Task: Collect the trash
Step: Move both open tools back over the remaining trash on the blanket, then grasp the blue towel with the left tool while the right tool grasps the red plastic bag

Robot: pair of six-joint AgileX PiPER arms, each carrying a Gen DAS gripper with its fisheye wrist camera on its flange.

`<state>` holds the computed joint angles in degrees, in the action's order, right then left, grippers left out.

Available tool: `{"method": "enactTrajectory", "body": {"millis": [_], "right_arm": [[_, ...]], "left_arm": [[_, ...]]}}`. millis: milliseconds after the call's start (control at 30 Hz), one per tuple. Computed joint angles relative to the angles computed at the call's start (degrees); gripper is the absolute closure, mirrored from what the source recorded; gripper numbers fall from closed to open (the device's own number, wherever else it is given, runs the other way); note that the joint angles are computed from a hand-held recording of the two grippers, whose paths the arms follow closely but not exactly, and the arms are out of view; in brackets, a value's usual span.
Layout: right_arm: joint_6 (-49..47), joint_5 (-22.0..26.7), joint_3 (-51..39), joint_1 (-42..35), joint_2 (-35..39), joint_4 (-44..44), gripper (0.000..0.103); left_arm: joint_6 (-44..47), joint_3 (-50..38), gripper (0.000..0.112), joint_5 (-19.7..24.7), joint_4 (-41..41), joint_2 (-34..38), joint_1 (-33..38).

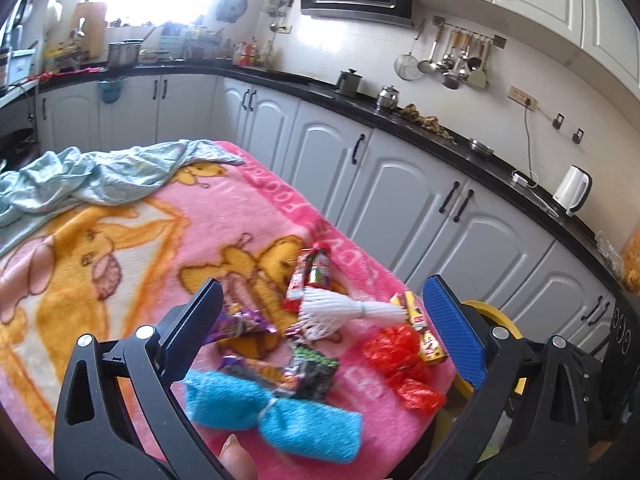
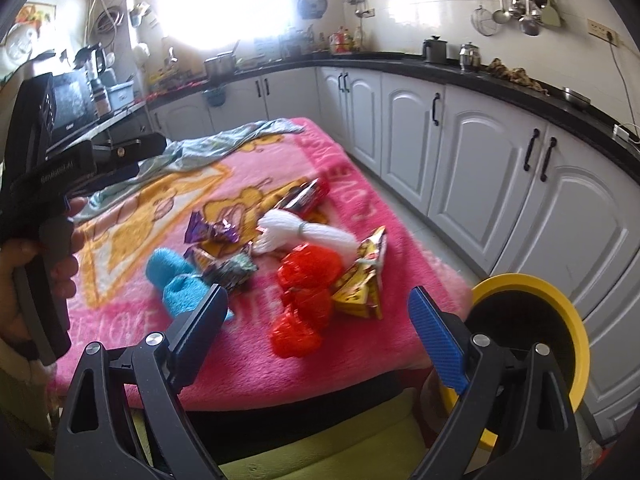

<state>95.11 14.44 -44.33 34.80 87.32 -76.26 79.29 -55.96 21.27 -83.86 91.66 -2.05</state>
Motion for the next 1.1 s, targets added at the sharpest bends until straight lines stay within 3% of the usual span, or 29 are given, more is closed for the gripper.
{"method": "enactTrajectory", "body": {"millis": [367, 633, 767, 967, 1100], "right_arm": [[0.7, 1.4, -3.2, 3.8, 6.7, 0.1, 0.014], [1.1, 0.6, -5.0, 2.7, 11.5, 0.4, 0.014], [0.3, -0.4, -6.1, 1.5, 14.1, 1.5, 0.015], [-1.7, -2.2, -7.6, 0.1, 16.6, 3.2, 0.025], [-4.2, -3.7, -8.4, -0.9, 18.2, 5.6, 0.04]], "left_arm": [[3.4, 3.1, 0.02, 2.0, 0.1, 0.9, 7.6], [7.7, 3.7, 0.02, 4.2, 0.8, 5.6, 10.6], [8.9, 3.3, 0.02, 8.3, 1.4, 9.4, 12.8], [10.7, 2.4, 0.02, 11.8, 1.6, 14.1, 14.6], [7.9, 0.9, 0.026, 15.9, 3.1, 17.3, 15.9]]}}
